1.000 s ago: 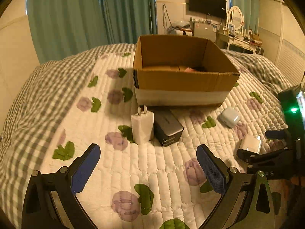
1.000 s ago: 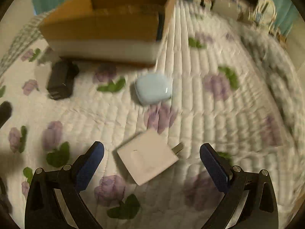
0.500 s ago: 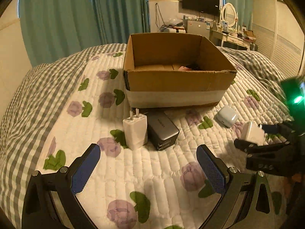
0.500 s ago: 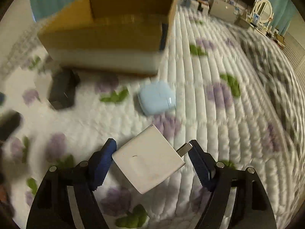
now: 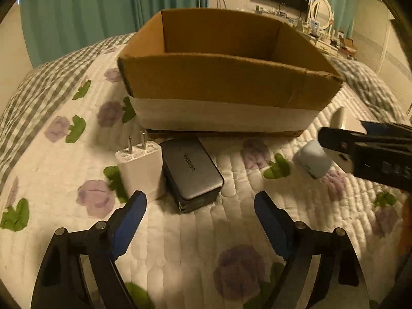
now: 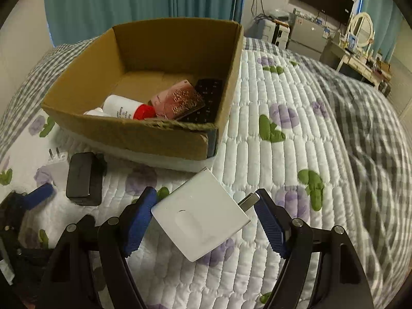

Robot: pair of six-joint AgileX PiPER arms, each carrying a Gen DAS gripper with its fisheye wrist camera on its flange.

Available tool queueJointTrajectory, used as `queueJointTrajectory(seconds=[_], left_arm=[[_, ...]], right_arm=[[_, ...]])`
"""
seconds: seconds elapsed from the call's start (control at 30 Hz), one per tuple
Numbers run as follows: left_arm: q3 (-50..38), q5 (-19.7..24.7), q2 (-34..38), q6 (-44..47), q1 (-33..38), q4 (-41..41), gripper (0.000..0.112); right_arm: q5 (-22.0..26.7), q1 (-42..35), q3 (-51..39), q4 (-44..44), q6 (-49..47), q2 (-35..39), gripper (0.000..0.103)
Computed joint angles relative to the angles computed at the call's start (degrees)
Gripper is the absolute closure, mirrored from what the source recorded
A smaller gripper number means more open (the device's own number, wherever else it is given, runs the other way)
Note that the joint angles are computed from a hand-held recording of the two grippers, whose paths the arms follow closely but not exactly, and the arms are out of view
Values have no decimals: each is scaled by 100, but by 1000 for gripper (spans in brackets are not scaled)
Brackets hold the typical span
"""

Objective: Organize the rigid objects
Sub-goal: 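Grasp the black UGREEN charger with the left gripper, then lower the UGREEN charger into the box and release while the right carries the white charger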

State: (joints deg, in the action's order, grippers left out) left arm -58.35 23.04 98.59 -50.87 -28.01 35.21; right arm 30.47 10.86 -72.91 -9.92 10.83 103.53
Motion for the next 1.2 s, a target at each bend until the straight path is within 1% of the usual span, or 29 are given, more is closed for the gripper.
queueJointTrajectory(seconds=[0.07, 0.13, 0.17, 0.2, 0.23, 0.27, 0.3, 0.33, 0.37, 0.43, 0.47, 0.53, 0.6, 0.7, 0.8, 0.87, 0.93, 1.03, 1.1, 1.2], left_arm=[[-201, -5, 223, 140, 119, -253, 35], [-365, -51, 381, 407, 236, -622, 41], [-468, -36, 476, 375, 254, -621, 46], [-562, 13, 564, 232, 230, -480, 48], [-651, 106, 647, -79, 170, -152, 49], [-781, 262, 761, -269, 116, 64, 52], [-892, 407, 863, -360, 88, 171, 59], [-963, 497, 951, -394, 90, 221, 61], [-940, 451, 954, -339, 121, 175, 62], [-772, 344, 810, -119, 162, 21, 64], [-699, 331, 731, 57, 173, -115, 67], [-380, 163, 428, 489, 210, -481, 68], [-5, 1, 78, 665, 204, -608, 70], [371, -32, -367, 874, 162, -778, 71], [660, -86, -746, 1348, 175, -1203, 71], [756, -44, -910, 1483, 145, -1329, 71], [896, -67, -1052, 1374, 86, -1226, 71], [991, 37, -1358, 1533, 97, -1318, 71], [642, 182, -1310, 2084, 294, -1719, 71], [480, 422, -1571, 2020, 173, -1601, 71]], right_arm=[[-72, -75, 67, 255, -183, -2, 26], [-119, -101, 84, 300, -216, 43, 26], [-119, -113, 73, 355, -275, 70, 26], [-109, -141, 44, 483, -398, 99, 26], [-123, -169, 57, 640, -522, 100, 26], [-149, -180, 83, 721, -585, 92, 26], [-164, -182, 110, 734, -607, 78, 26], [-192, -181, 150, 706, -595, 66, 26], [-206, -178, 168, 670, -569, 66, 26], [-228, -198, 205, 681, -579, 62, 26], [-240, -200, 238, 662, -546, 48, 26], [-256, -202, 283, 643, -519, 17, 26], [-338, -185, 397, 604, -469, -97, 26], [-380, -99, 500, 379, -242, -281, 26], [-363, -66, 545, 449, -259, -408, 26], [-341, -10, 585, 403, -174, -510, 26], [-313, 53, 606, 279, -39, -592, 26], [-262, 118, 631, 230, 25, -753, 26], [-224, 165, 608, 146, 98, -855, 26], [-148, 234, 549, 46, 197, -1008, 26]])
